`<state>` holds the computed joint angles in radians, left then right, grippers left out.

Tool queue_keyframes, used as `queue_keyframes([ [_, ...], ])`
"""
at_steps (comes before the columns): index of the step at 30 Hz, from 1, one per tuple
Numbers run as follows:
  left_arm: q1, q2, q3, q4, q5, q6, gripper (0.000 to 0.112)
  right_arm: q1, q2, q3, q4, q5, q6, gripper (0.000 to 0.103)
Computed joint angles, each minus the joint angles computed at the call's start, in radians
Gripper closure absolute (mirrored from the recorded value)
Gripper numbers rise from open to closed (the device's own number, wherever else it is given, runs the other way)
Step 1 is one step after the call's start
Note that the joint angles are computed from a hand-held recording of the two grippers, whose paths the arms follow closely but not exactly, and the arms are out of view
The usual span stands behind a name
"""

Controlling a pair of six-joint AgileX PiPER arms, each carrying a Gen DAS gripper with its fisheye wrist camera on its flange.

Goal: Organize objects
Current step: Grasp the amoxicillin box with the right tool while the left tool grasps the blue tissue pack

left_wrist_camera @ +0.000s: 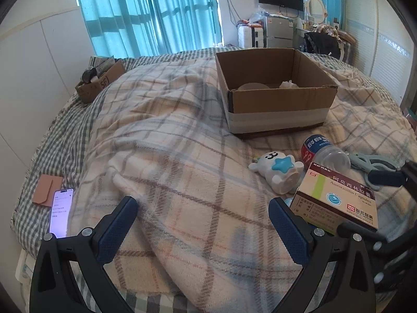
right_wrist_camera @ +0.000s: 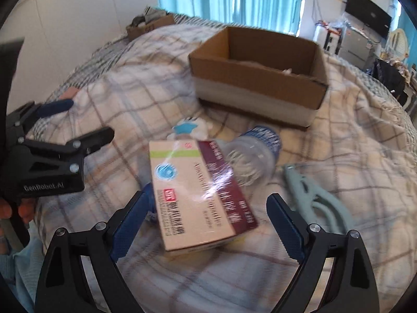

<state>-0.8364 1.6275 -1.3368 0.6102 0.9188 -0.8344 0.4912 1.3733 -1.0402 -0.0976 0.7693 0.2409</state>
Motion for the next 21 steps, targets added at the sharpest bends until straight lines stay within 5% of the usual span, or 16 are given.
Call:
queue_keyframes([
  [6,-0.008,0.004,-0.013,-0.011,0.007,0.003,0.009,0.054,-0.011,0.016,-0.069,0.014,0.070,0.023],
  [7,-0.008,0.005,-0.015,-0.013,0.005,0.004,0.009,0.057,-0.026,0.021,-0.077,0.017,0.078,0.033],
  [9,-0.021,0.006,-0.024,-0.010,0.015,-0.005,0.009,0.059,-0.073,0.033,-0.071,0.015,0.069,0.076],
  [13,-0.049,0.021,-0.044,-0.017,0.024,-0.005,0.009,0.142,-0.127,0.002,-0.318,0.135,0.250,0.092],
  [15,-0.066,0.029,-0.050,-0.016,0.024,-0.004,0.009,0.169,-0.153,0.003,-0.412,0.191,0.307,0.092],
  [19,-0.084,0.064,-0.071,-0.029,0.032,0.018,0.009,0.161,-0.192,0.028,-0.373,0.157,0.246,0.092],
  [20,-0.084,0.066,-0.072,-0.025,0.034,0.020,0.009,0.168,-0.184,0.026,-0.366,0.157,0.237,0.089],
  [21,-0.084,0.066,-0.073,-0.020,0.038,0.021,0.009,0.166,-0.173,0.022,-0.342,0.149,0.214,0.072],
])
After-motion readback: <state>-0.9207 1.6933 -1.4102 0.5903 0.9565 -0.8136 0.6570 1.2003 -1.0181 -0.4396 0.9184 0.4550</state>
